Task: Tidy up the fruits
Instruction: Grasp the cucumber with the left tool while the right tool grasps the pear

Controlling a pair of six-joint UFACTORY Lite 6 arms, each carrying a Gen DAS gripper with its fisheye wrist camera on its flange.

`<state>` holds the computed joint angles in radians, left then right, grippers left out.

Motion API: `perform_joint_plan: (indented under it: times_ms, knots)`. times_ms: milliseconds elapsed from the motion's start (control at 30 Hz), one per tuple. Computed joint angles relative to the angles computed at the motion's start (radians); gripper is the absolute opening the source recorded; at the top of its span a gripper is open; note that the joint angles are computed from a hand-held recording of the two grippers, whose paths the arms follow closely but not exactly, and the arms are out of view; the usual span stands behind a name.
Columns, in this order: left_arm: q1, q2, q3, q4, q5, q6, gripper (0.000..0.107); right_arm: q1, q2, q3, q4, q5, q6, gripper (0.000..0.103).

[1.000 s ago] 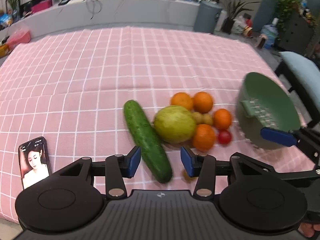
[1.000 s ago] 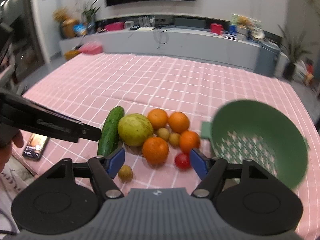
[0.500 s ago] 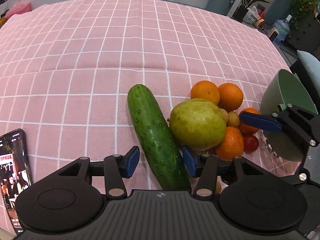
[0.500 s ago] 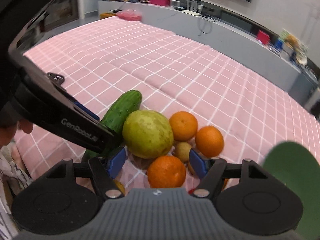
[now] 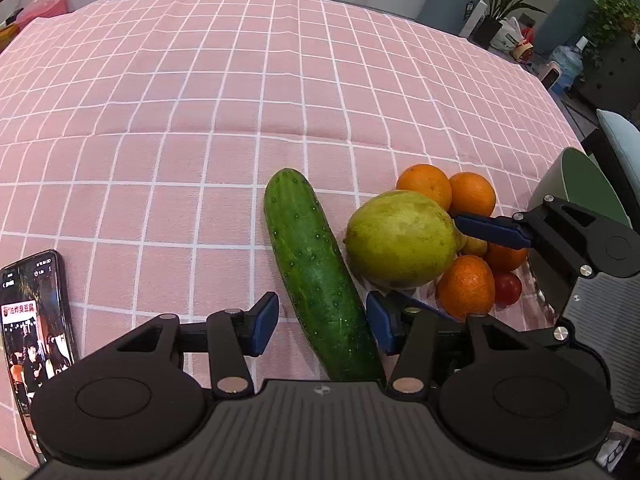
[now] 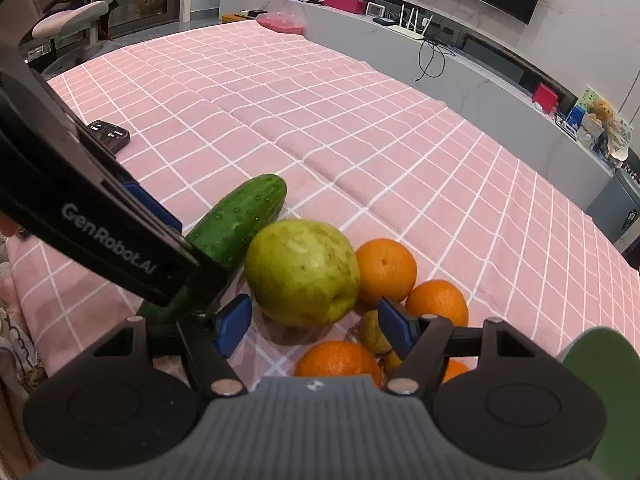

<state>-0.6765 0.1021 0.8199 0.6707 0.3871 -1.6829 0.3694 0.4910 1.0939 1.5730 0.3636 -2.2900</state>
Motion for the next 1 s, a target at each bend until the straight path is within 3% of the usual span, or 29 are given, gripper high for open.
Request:
perform_joint_plan:
  times_ms: [67,467,600,633,767,867,1000]
  knots:
    - [0.016,0.009,-0.006,0.001,-0.025,-0.006,0.069,0.005,0.011,0.009,0.003,-0.001,0.002,0.067]
    - [0.008,0.052,-0.026,0.267,-0.024,-0.268,0.075,0.031,0.039,0.007,0.195,-0.028,-0.212,0.068]
    - [-0.008,0.076,-0.016,0.341,-0.001,-0.334,0.075,0.054,0.038,-0.014,0.334,-0.038,-0.333,0.06]
    - [-0.011,0.075,-0.019,0.356,0.0,-0.35,0.074,0.056,0.034,-0.023,0.368,-0.038,-0.365,0.06]
    - [-0.003,0.052,-0.054,0.455,-0.05,-0.448,0.054,0.054,0.03,-0.029,0.388,-0.04,-0.37,0.059]
    - [-0.011,0.051,-0.058,0.477,-0.047,-0.474,0.053,0.057,0.019,-0.038,0.405,-0.048,-0.386,0.059]
    - [0.004,-0.004,-0.103,0.449,-0.071,-0.475,0.049,0.04,-0.005,-0.041,0.228,-0.047,-0.2,0.059]
